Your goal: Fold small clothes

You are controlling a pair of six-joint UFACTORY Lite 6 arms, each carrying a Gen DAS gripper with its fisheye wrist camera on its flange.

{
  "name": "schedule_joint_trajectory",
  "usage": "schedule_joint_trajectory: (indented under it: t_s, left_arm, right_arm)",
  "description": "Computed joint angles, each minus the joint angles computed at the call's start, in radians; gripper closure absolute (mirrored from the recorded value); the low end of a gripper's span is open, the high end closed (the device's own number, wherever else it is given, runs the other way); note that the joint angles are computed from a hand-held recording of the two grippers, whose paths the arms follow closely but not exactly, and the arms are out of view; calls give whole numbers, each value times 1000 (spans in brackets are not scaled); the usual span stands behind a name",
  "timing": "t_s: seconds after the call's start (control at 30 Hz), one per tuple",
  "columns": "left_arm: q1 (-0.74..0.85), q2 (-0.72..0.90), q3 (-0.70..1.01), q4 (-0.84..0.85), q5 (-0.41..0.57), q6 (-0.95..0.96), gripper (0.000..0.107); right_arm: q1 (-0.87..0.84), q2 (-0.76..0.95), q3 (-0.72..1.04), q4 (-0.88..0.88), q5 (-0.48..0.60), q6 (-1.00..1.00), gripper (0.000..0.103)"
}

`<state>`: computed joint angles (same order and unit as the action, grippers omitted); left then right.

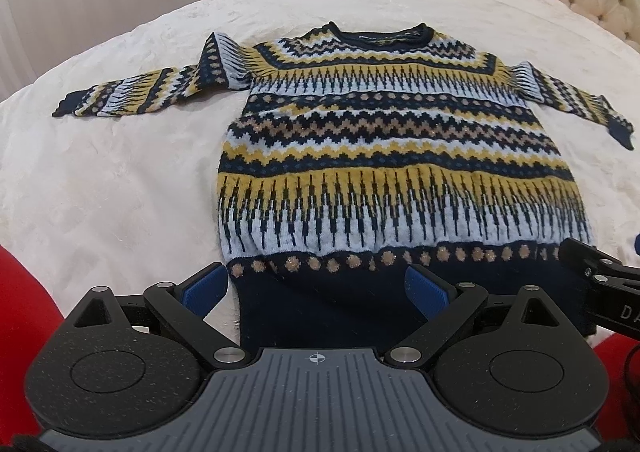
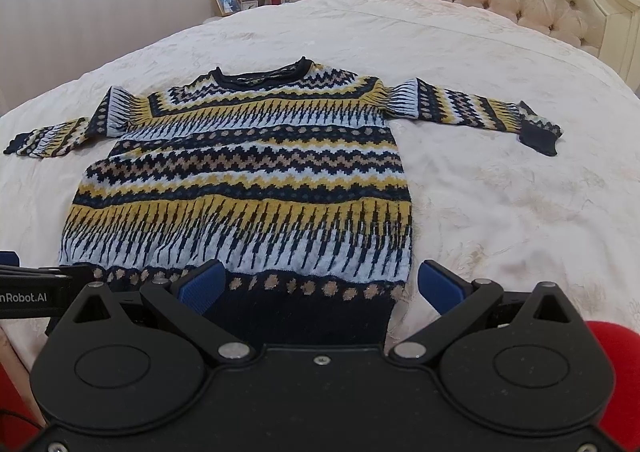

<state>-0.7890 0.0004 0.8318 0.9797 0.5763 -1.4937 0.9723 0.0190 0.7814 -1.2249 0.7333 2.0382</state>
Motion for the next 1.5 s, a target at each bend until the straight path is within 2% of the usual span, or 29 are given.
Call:
schedule_joint_trajectory:
  t_s: [0.57, 0.73, 0.97, 1.2, 1.33, 1.5]
  left_arm:
    - [13, 17, 6, -17, -22, 21, 10]
    - [27, 5, 4, -18, -44, 28, 10]
    - [84, -4, 25, 42, -105, 24, 10]
    - [106, 25, 103, 120, -76, 57, 10]
    - [135, 32, 158, 108, -114, 126, 10]
    - [196, 63, 254, 121, -196, 180, 10]
  right_arm:
    - [-13, -5, -1, 25, -47, -29, 1]
    - [-33, -63, -51, -16, -121, 40, 1]
    - [-117, -153, -121, -127, -283, 147, 1]
    - [-231, -186, -139, -228, -441, 217, 1]
    - [-305, -196, -126, -289, -520, 236, 1]
    - [-395, -224, -101, -409, -561, 290, 1]
